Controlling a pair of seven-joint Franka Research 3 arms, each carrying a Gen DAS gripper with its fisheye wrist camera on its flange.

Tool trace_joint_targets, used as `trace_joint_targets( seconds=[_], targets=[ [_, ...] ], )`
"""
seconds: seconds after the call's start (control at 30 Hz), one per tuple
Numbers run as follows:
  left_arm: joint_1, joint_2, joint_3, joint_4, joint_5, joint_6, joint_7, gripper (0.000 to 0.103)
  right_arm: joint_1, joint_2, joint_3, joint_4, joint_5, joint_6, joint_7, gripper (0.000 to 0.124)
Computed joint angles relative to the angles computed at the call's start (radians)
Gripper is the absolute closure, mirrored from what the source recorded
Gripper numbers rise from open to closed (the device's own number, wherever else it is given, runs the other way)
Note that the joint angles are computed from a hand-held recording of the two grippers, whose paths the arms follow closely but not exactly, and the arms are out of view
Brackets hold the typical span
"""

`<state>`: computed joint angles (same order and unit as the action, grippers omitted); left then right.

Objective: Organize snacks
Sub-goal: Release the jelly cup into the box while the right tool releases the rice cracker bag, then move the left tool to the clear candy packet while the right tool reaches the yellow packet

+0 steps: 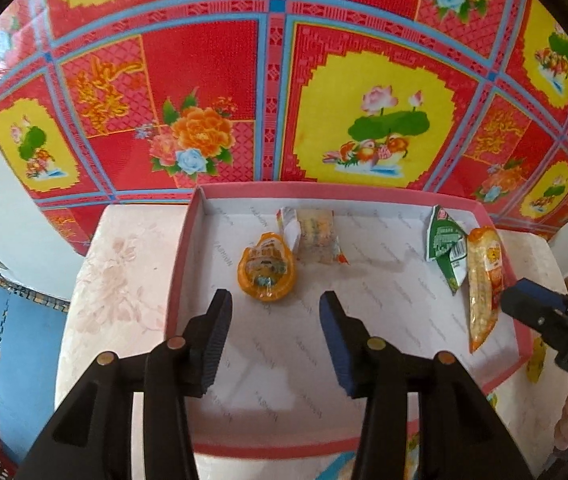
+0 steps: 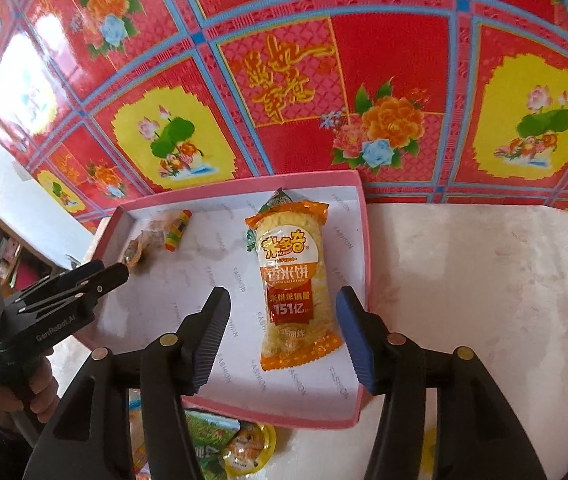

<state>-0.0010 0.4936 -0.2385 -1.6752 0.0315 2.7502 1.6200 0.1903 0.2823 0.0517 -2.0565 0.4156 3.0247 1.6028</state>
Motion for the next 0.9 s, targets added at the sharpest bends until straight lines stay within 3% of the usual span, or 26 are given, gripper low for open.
trace_joint_targets(
  seconds=[0.17,0.47,0.9],
  targets=[
    [0.032,-0.111,-0.025,-0.143,-0.044,0.04,0.023,0.055,-0.004,-0.047,0.01,-0.054,0.024,0.013,-0.01,0.067],
    [0.047,-0.227,-0.052,-0.272,-0.164,0.056,0.114,0.055,0.011,-0.122,0.008,-0.133,0.047,0.017,0.003,0.067],
    [0.024,-0.295,-0.03,-0.352,-0.3,0.028,0.223,0.055,0.041,-0.204,-0.009,-0.247,-0.016,0.034,0.083,0.067]
  ],
)
